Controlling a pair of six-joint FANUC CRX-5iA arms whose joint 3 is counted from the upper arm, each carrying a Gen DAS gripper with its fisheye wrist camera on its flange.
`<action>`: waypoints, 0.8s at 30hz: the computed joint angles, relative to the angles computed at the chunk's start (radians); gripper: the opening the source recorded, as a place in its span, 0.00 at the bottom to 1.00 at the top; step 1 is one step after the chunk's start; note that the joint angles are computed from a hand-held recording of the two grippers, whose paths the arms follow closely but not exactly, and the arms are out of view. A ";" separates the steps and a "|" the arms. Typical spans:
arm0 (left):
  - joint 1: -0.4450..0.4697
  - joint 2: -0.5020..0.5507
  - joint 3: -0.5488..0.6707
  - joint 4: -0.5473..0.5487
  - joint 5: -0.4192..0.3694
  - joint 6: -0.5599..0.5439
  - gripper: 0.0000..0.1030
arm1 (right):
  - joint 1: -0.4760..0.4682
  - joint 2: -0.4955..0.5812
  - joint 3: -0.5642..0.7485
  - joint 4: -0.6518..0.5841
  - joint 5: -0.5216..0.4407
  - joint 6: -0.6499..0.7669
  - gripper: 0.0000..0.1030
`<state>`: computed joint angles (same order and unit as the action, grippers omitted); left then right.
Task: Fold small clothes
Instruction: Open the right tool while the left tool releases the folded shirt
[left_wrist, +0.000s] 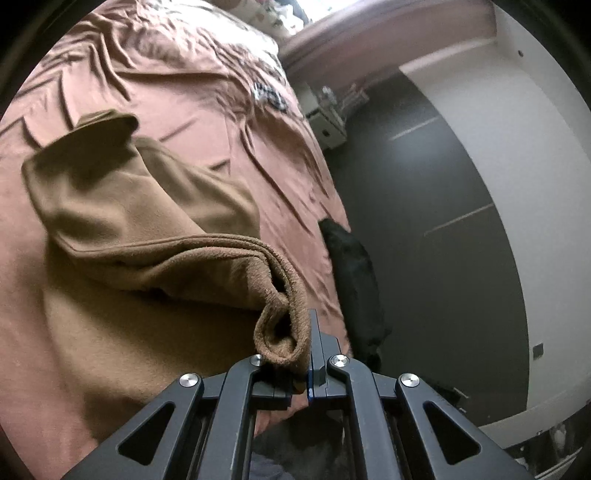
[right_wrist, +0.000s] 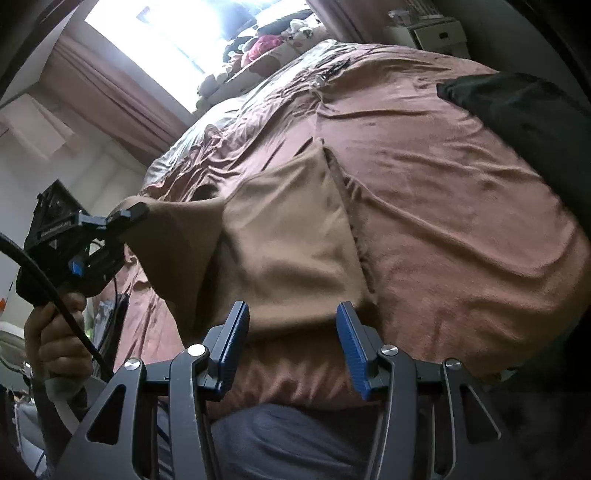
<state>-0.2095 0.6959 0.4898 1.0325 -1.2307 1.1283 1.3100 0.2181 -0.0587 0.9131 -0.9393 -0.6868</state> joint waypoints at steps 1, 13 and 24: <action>-0.008 0.008 0.009 -0.012 -0.005 0.006 0.04 | -0.003 -0.002 -0.002 -0.005 0.006 0.008 0.46; -0.073 0.107 0.103 -0.098 -0.047 0.070 0.04 | -0.047 0.001 -0.043 -0.036 0.116 0.034 0.46; -0.074 0.078 0.046 -0.088 -0.024 0.024 0.67 | -0.062 0.023 0.013 -0.113 0.121 0.177 0.46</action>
